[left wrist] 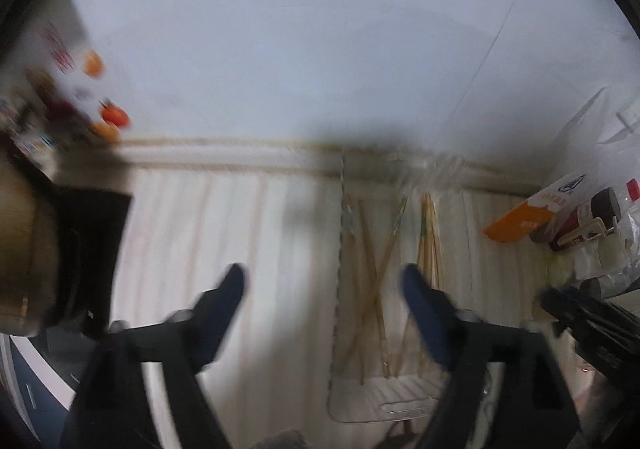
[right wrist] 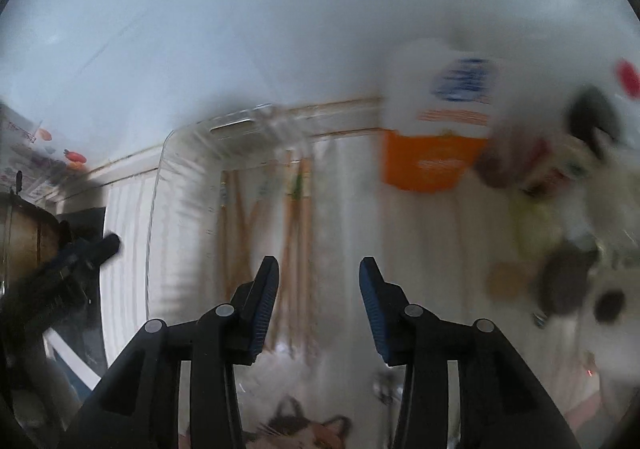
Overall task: Organize utensils
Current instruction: 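Lift both chopsticks and release them into the drainer basket, then grasp a steel spoon by its handle with each gripper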
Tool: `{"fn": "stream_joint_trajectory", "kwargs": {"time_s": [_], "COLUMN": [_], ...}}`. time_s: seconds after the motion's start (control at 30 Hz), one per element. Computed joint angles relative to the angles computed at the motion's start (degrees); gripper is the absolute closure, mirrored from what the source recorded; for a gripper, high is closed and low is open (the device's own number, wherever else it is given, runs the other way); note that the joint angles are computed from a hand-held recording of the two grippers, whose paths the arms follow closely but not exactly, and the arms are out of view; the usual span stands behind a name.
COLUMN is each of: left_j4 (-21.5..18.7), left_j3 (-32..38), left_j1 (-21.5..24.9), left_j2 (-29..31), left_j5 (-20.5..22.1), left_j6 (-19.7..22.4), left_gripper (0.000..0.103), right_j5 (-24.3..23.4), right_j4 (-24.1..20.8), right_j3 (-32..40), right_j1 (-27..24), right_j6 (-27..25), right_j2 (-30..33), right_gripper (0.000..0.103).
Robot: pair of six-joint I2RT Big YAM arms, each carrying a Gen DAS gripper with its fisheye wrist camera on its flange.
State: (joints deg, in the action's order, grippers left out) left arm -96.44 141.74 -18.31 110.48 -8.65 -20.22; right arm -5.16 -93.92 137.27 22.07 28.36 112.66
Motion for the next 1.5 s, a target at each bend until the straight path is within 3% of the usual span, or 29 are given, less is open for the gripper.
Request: {"fn": "stream_joint_trajectory", "kwargs": {"time_s": [0.13,0.27,0.4,0.43,0.53,0.67,0.83,0.93,1.0,1.03,1.1,1.17,1.33,1.37,1.47,1.5], "left_j4": [7.5,8.0,6.2,5.9,4.3,2.6,2.2,1.6,1.2,1.9,2.6,3.2,4.1,4.1,3.6,3.4], "left_j3": [-10.7,-17.3,-24.6,-26.0,-28.5,-27.5,-24.5,-21.7,-20.3,-20.5,-21.1,-22.1,-28.2,-29.4,-33.5,-34.5], "left_j1": [-2.0,-5.8,-11.2,-12.4,-16.5,-21.2,-23.9,-24.2,-24.1,-23.8,-23.9,-24.1,-24.3,-24.1,-23.3,-23.0], "left_j2": [-7.5,-12.3,-17.0,-17.6,-16.9,-11.5,-4.2,-0.5,1.1,1.1,0.8,0.2,-4.0,-4.8,-8.1,-8.9], "left_j5": [-3.4,-6.4,-6.0,-5.4,-0.3,4.1,5.8,5.0,4.6,5.2,5.0,4.4,3.9,3.9,4.1,4.1], "left_j6": [1.9,1.9,-3.6,-5.1,-8.7,-9.0,-9.9,-10.4,-11.3,-11.9,-13.0,-13.0,-14.8,-15.1,-16.4,-16.6], "left_gripper": [0.0,0.0,0.0,0.0,0.0,0.004,0.018,0.034,0.061,0.066,0.09,0.097,0.099,0.099,0.099,0.099], "right_j5": [6.1,6.3,3.7,2.0,-1.9,-5.0,-7.3,-8.5,-9.3,-9.6,-9.7,-9.0,-6.4,-5.5,-1.6,-2.0], "right_j4": [8.1,8.1,8.3,9.0,9.8,11.1,13.5,14.4,15.5,16.2,16.8,16.9,17.5,17.1,17.7,18.0], "right_j3": [-20.7,-34.5,-44.6,-47.9,-55.3,-63.0,-68.3,-68.8,-68.7,-68.4,-67.3,-65.8,-62.9,-62.6,-63.2,-63.5], "right_j1": [-1.0,-4.1,-8.5,-10.0,-13.3,-17.9,-22.2,-23.1,-23.2,-22.9,-22.1,-20.4,-16.2,-15.3,-13.4,-13.4], "right_j6": [2.8,5.5,4.3,3.9,1.6,-1.7,-4.6,-5.7,-6.3,-7.0,-8.0,-9.2,-11.1,-11.8,-12.6,-12.5], "right_j2": [-15.5,-26.0,-33.4,-35.6,-39.8,-42.6,-42.6,-41.6,-41.1,-40.4,-38.7,-36.5,-32.0,-31.4,-31.4,-31.5], "right_gripper": [0.042,0.041,0.042,0.042,0.065,0.069,0.069,0.069,0.069,0.069,0.069,0.068,0.068,0.071,0.096,0.096]}}
